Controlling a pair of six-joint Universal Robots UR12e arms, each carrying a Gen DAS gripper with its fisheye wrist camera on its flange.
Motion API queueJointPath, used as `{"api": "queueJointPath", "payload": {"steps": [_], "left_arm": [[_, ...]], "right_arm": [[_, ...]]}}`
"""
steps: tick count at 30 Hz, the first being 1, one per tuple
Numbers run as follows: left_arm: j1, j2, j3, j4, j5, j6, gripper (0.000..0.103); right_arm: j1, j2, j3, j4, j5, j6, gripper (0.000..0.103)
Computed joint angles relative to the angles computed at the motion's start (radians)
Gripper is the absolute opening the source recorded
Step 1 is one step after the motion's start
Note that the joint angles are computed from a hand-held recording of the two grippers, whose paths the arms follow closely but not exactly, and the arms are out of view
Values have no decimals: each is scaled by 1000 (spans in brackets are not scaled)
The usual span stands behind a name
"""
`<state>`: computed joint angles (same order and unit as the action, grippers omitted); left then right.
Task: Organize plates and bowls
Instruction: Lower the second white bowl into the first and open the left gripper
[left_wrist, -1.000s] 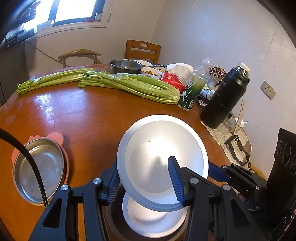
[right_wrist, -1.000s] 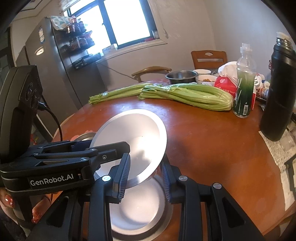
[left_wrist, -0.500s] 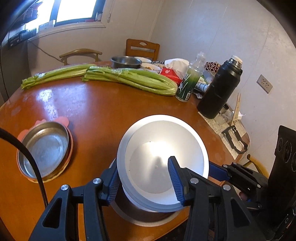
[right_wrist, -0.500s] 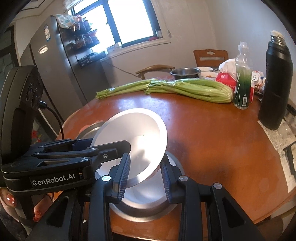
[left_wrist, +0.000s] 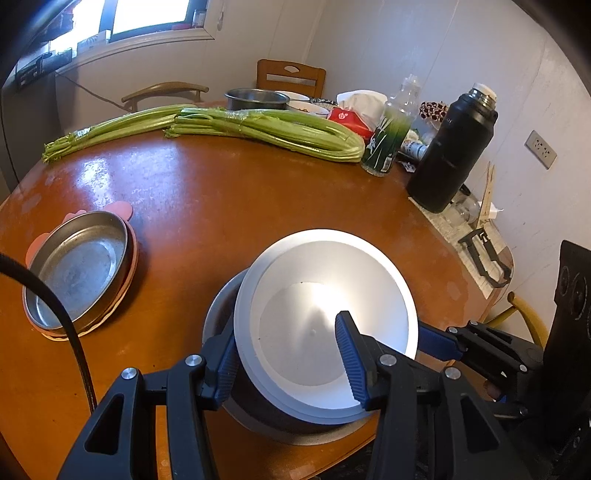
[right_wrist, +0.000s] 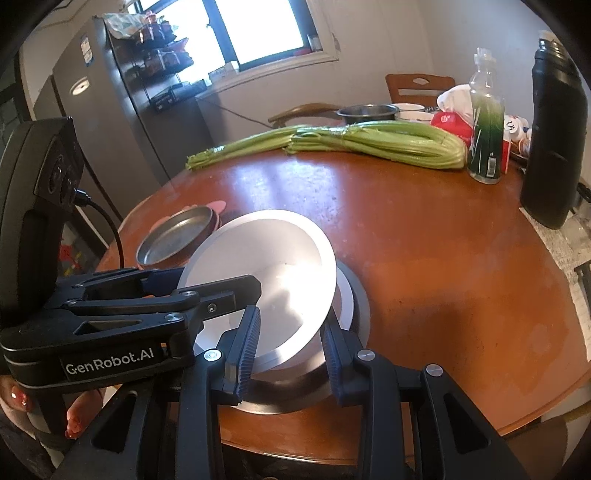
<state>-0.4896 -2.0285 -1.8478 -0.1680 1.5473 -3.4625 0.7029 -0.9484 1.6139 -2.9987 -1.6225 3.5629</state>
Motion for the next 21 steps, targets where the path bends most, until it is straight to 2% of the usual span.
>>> {"api": "queueJointPath", "payload": {"steps": [11,18,21], "left_arm": [[-4,-13,8,-10,19,0,49],[-5,-19,13,-18,40,-5,49],[-1,-21,14,-24,35,-10,49]], "right_arm": [[9,9,-15,37,-39,-34,35],[27,18,-34,65,-125,-86,35],[28,22,-39,74,-140,-100,35]]}}
